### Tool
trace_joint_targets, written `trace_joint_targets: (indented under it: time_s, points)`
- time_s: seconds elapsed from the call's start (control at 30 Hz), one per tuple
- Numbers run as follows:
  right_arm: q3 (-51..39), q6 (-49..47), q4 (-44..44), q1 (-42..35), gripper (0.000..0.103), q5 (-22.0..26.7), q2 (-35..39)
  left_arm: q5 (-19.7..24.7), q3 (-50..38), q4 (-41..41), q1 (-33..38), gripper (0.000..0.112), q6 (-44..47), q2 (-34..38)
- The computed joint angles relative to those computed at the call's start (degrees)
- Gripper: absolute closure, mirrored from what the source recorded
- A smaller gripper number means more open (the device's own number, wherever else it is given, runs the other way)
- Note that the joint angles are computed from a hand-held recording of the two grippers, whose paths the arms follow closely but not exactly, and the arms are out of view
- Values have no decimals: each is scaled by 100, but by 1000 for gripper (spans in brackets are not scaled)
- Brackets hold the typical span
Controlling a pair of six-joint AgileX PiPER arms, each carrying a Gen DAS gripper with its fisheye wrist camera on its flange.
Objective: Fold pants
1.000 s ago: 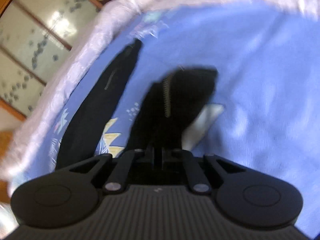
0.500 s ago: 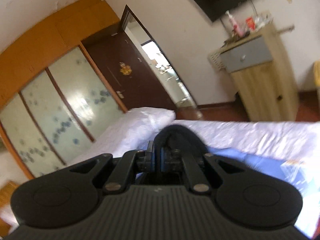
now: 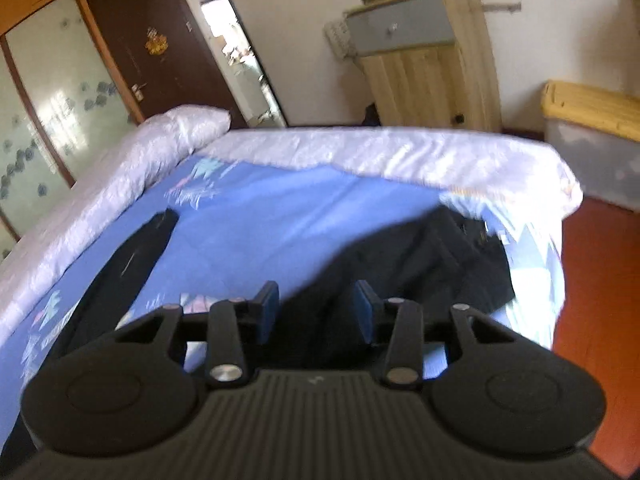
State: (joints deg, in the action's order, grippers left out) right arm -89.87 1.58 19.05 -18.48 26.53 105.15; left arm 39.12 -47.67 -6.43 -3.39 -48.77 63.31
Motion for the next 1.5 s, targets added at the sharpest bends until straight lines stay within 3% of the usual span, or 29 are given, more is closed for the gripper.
trace_joint_targets:
  time_s: [0.1,0.2,0.23,0.27,0.37,0.5,0.6,0.7,0.77,0.8,0.87,0.9,0.97,1.13,1.23,1.5]
  points:
    - [399,-955,841,23,58,283,-302,-482,237,-946,193,31,651,192]
    - [510,-1431,1094,252,58,499,-362,-770,293,-2011,300,31,1525,566]
    - [519,-1624,1265,335,58,586,-376,-861,266,-2301,270,40,1784,715]
    - [510,-1842,1499,424,57,687,-376,-926,177,-2362,192,63,1870,889]
    - [400,-2331,1941,806,57,1021,-339,-870,-277,-1548,-75,88,1299,1212]
    - [299,-2954,2359,1418,57,1232,-386,-1098,-768,-1398,236,89,1503,857]
    - [119,-3120,2661,1709,57,1468,-217,-802,-1866,-1042,374,89,1551,1315]
    - [259,-3151,2758,1972,57,1427,-180,-209,-3409,376,96,82,1003,2349]
    - [300,-2993,2710,2086,57,1454,-139,456,-4555,1479,-88,33,369,3328]
    - [304,-2888,2640,2140,57,1459,-114,885,-5026,1784,-132,25,183,3747]
    - [367,-2625,2424,2218,57,1437,-142,1267,-5281,1707,-50,39,44,4158]
    - [417,-2696,2485,2184,57,1461,-170,1134,-5065,1325,51,39,128,4060]
    - [534,-2921,2543,2077,57,1480,-259,314,-4047,597,231,36,385,3494]
    - [556,-2736,2389,1871,57,1548,-181,-607,-2272,942,244,35,-205,2180]
    - [695,-2715,2505,1783,57,1500,-171,-939,-1738,1011,22,37,60,1711]
    - [818,-2901,2619,1764,57,1574,-309,-1181,-1843,1632,-762,32,262,2511]
